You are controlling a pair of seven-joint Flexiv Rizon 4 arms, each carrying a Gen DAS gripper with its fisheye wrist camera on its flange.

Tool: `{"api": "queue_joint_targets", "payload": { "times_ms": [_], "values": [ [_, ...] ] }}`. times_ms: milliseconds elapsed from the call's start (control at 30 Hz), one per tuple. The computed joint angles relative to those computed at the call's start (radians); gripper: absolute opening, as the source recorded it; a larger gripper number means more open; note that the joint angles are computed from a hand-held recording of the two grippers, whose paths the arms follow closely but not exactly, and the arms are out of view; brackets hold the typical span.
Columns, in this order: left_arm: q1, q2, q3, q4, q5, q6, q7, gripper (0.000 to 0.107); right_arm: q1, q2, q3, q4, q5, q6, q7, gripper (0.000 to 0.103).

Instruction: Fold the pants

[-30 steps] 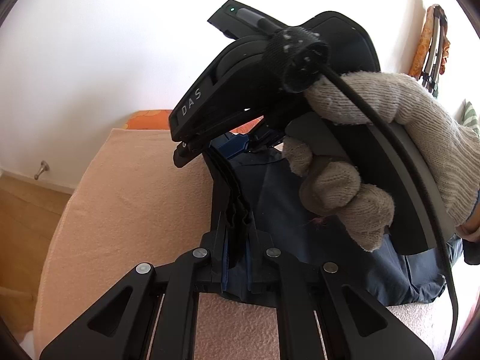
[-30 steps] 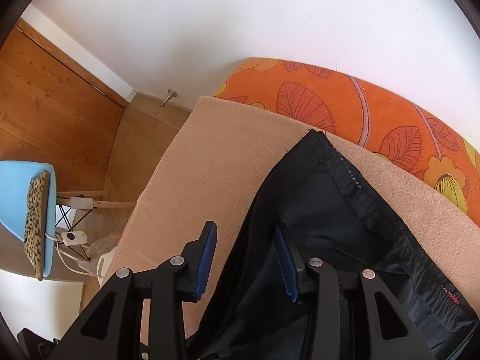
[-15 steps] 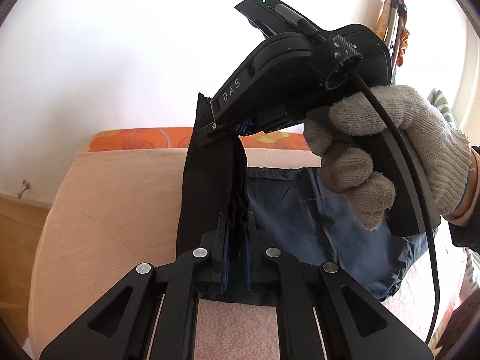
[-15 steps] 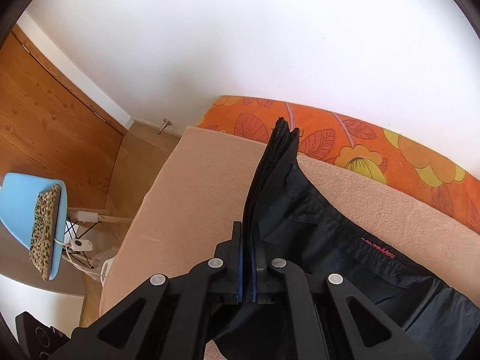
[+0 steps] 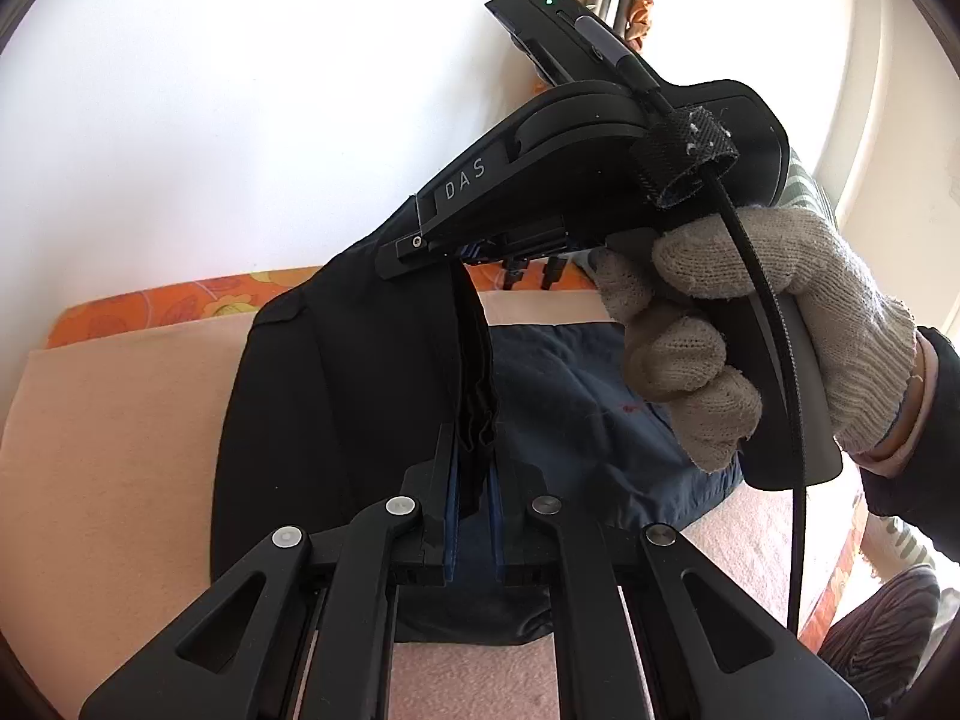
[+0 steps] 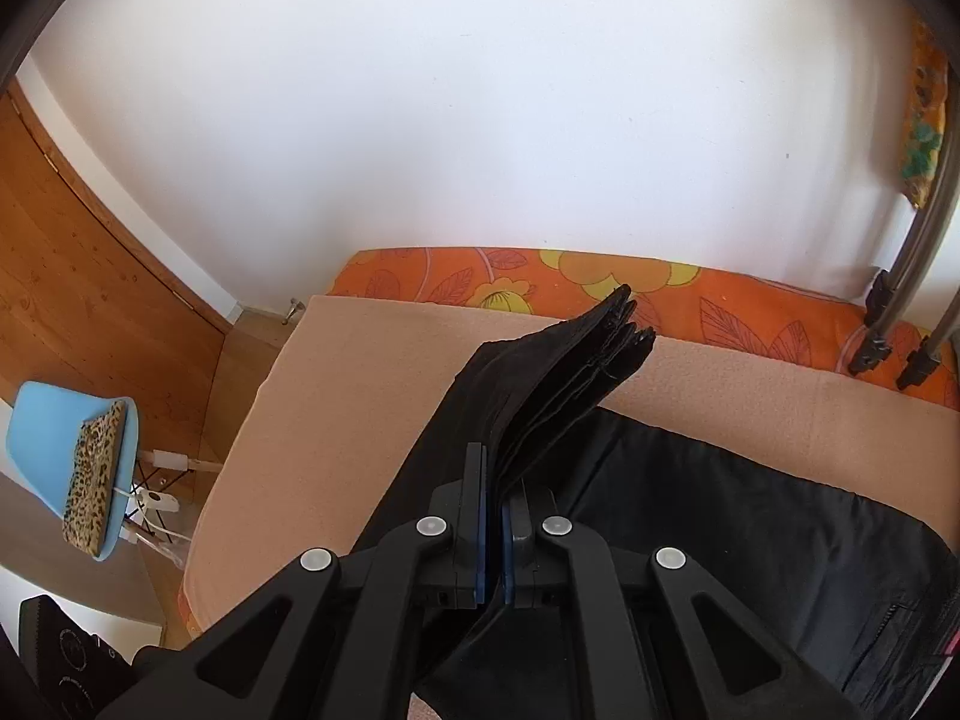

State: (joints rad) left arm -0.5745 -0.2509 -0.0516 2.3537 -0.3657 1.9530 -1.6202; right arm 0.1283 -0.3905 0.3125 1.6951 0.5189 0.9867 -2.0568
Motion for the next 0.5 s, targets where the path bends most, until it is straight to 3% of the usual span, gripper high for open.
{"api": "queue_joint_targets", "payload": {
  "times_ms": [67,300,500],
  "values": [
    [0.017,-0.027,-0.026,-0.040,0.049,-0.015,-0.032,0.007,-0.040,0.011,-0.009,0.017,0.020,-0.008,-0.030,0.001],
    [-0.060,-0.161,-0.047,-0.188,0.060,-0.068,-0.006,0.007,-0.153,0.019,-0.051,0.076,0.080,-0.004,-0.141,0.001],
    [0.031,-0.259,-0.160,-0.283,0.143,-0.087,-0.058,0.007,-0.223,-0.008,-0.070,0.088,0.114,0.010,-0.207,0.001]
  ]
}}
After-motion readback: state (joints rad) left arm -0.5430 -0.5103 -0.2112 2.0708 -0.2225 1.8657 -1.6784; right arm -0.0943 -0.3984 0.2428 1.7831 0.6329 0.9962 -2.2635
